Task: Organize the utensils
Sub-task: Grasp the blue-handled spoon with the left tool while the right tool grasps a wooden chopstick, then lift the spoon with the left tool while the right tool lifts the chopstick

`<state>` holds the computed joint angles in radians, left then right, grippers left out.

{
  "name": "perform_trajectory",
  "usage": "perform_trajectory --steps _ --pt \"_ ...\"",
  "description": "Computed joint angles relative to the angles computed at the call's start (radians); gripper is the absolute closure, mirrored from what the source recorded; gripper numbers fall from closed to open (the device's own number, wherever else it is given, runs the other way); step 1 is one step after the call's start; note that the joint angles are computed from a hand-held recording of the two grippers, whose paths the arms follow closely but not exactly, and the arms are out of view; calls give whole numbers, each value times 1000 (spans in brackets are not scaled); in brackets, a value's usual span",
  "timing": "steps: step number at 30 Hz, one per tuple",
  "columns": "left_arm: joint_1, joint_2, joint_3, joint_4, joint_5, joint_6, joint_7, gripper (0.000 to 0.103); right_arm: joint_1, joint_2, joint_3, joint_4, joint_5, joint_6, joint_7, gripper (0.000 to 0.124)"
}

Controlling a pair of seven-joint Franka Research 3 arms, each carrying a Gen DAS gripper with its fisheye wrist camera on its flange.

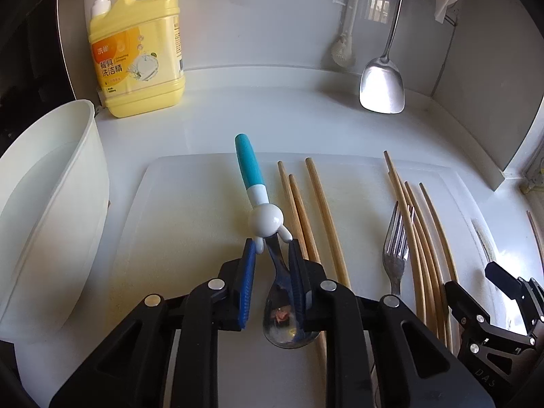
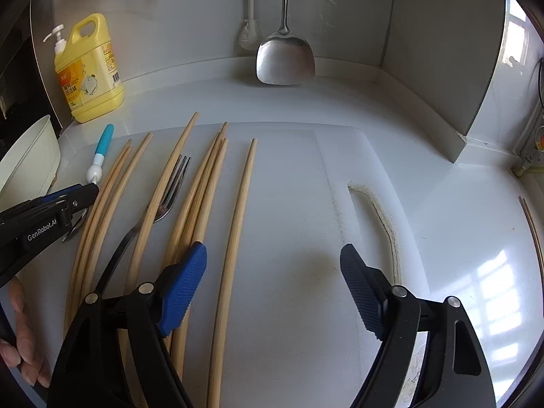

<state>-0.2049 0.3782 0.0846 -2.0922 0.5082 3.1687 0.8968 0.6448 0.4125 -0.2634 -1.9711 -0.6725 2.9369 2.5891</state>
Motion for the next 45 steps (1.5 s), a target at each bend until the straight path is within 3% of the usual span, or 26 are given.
perform_trajectory --steps 2,4,7,9,11,13,16,19,22,24,40,43,45 --pt "67 -7 -66 -16 -25 18 35 87 -9 1 11 0 11 14 -17 58" --pt "160 -13 -168 -30 -66 11 95 96 -7 3 11 1 18 23 -34 64" --pt "185 -23 -193 -51 -96 25 138 96 3 5 5 0 26 39 -64 83" --pt "231 -27 -240 -62 -126 28 171 96 19 6 -7 1 25 42 -73 105" --pt "270 -30 -280 -74 -152 32 202 97 21 5 -7 0 35 44 -89 116" --pt "324 -34 -335 -90 -181 39 233 97 25 2 -12 -8 46 56 -92 117" --pt "362 -46 -369 -117 -209 57 258 97 38 -8 -31 -34 61 88 -90 117" --pt "361 -63 -362 -142 -217 79 262 97 62 -15 -57 -52 76 109 -88 117" --pt "397 -74 -396 -157 -221 84 263 97 79 -25 -75 -69 98 131 -95 117" --pt "416 -80 -414 -162 -223 86 263 102 93 -32 -90 -79 114 143 -103 117" --pt "365 -101 -365 -173 -248 45 261 100 132 -25 -117 -79 204 129 -193 117" --pt "327 -102 -329 -170 -253 47 258 91 133 -24 -117 -81 211 129 -197 117" --pt "262 -105 -265 -169 -244 54 241 74 135 -23 -120 -83 214 132 -199 117"
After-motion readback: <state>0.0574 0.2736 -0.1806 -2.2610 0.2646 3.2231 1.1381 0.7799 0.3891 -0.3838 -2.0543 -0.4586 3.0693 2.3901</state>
